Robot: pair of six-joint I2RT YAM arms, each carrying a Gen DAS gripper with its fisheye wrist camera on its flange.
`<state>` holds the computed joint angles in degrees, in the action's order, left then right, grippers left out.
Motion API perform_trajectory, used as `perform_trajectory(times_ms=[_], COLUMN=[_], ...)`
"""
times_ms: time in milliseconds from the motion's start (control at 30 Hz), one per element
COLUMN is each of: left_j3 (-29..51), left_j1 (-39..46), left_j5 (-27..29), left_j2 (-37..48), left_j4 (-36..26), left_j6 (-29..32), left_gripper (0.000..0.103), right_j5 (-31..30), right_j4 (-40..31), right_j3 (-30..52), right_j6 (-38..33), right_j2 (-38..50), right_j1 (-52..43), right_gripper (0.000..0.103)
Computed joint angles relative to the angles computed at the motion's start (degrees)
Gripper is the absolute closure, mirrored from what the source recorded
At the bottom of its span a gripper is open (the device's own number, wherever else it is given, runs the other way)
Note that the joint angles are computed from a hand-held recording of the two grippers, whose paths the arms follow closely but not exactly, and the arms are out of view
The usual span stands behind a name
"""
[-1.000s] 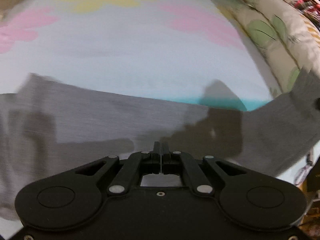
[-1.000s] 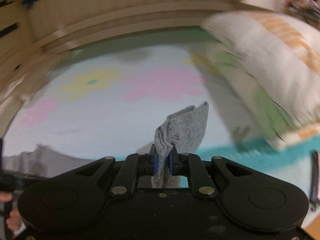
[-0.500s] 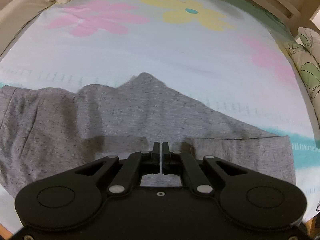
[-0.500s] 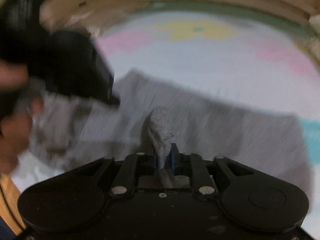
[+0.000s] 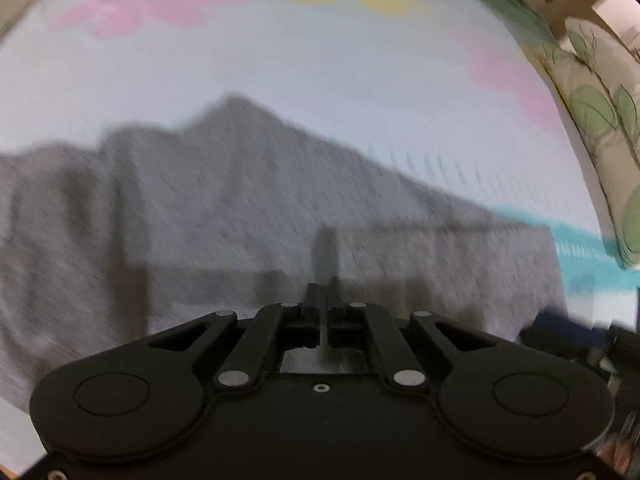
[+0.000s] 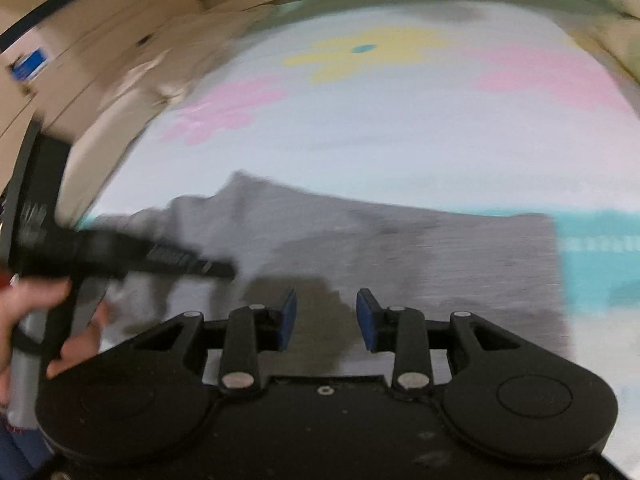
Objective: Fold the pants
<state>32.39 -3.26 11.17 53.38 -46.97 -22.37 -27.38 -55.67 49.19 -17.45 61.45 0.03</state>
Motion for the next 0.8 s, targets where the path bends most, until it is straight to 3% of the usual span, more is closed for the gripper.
perform_trajectory(times_ms=[167,233,400,500,567,800], left_j3=[-2.3,-3.4,-3.4,-2.9,-2.8,-6.3], left_j1=[0.3,0.0,2.9,3.8,2.3,3.8], left_j5=[4.3,4.5,6.9,8.3,7.6,8.4], left_j2=[2.7,1.3,1.4,2.8,5.7,0.2], left_j4=[1.5,3.0,5.6,6.4,6.3,5.8], left_j6=[-0.8,-2.2,-5.2,-3.5,-3.2,-7.3], left_gripper=[0.095,0.081,0.076,0.065,0.065,0.059], right_j5=[0.2,-0.3,-1.8,-2.9,-3.1,-5.5], right_j4=[-1.7,-2.4,-3.1,-3.2,-2.9,-5.8], right_j3=[3.0,3.7,4.8,4.8,4.6,5.4], right_j6=[-1.6,-2.5,-3.6,-5.5,-6.6,-11.7], right_j2=[5.6,6.9,8.0,8.8,8.5,7.6], right_j1=[-6.4,-7.6,-6.4,-6.7,-6.4,-7.0], right_gripper=[0.065,0.065,0.065,0.065,0.065,0.065])
